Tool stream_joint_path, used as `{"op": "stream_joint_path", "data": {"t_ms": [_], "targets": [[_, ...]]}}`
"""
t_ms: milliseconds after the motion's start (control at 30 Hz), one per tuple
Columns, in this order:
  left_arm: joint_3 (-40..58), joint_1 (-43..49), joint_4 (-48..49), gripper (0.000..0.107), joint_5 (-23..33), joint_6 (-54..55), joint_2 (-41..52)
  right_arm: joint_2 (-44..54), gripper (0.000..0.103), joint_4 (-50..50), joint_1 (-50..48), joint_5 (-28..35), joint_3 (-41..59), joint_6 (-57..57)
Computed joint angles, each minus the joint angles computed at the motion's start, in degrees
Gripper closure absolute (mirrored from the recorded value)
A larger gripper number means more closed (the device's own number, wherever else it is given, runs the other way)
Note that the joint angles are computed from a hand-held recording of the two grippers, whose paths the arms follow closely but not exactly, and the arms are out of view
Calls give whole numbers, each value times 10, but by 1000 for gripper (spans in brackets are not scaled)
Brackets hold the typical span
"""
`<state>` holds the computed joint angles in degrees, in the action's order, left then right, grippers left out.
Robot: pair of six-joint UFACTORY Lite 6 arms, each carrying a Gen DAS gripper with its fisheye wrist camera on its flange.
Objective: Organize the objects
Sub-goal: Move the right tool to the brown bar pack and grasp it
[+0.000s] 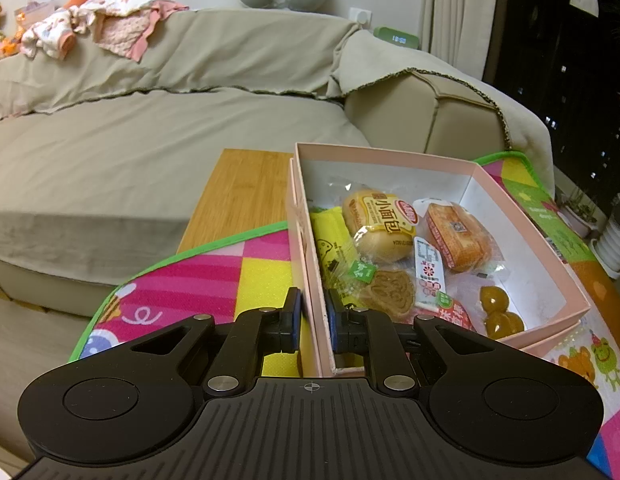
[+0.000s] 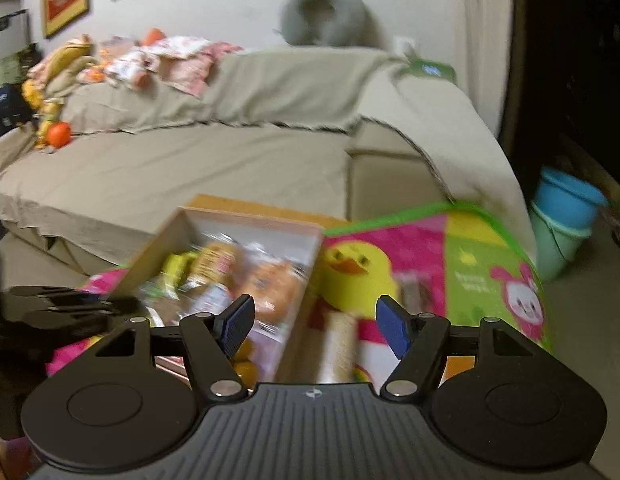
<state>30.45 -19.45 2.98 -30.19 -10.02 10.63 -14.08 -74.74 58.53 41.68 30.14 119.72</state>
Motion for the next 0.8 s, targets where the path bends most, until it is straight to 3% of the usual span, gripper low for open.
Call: {"op": "stream_joint_path", "data": {"t_ms": [233,300,367,433,600,800], "targets": [[-1,0,-3,92,0,3,-1,31,36,-100,-115,-105,-60,111],[-1,0,-4,92,0,4,-1,48,39,-175,-144,-144,-71,187],[-1,0,-3,92,1,3,-1,66,49,-259,-161,-170,-76,276],[-2,-2,-8,92,-1,7,0,89,50,-283,-155,-157,-70,313],[-3,-2,-14,92,-2,13,0,170,50,-272,-165,-69,-21,272],[-6,-1,-14,93,-3,15,-2,294,50,-406,-293,-98,44,355]]}}
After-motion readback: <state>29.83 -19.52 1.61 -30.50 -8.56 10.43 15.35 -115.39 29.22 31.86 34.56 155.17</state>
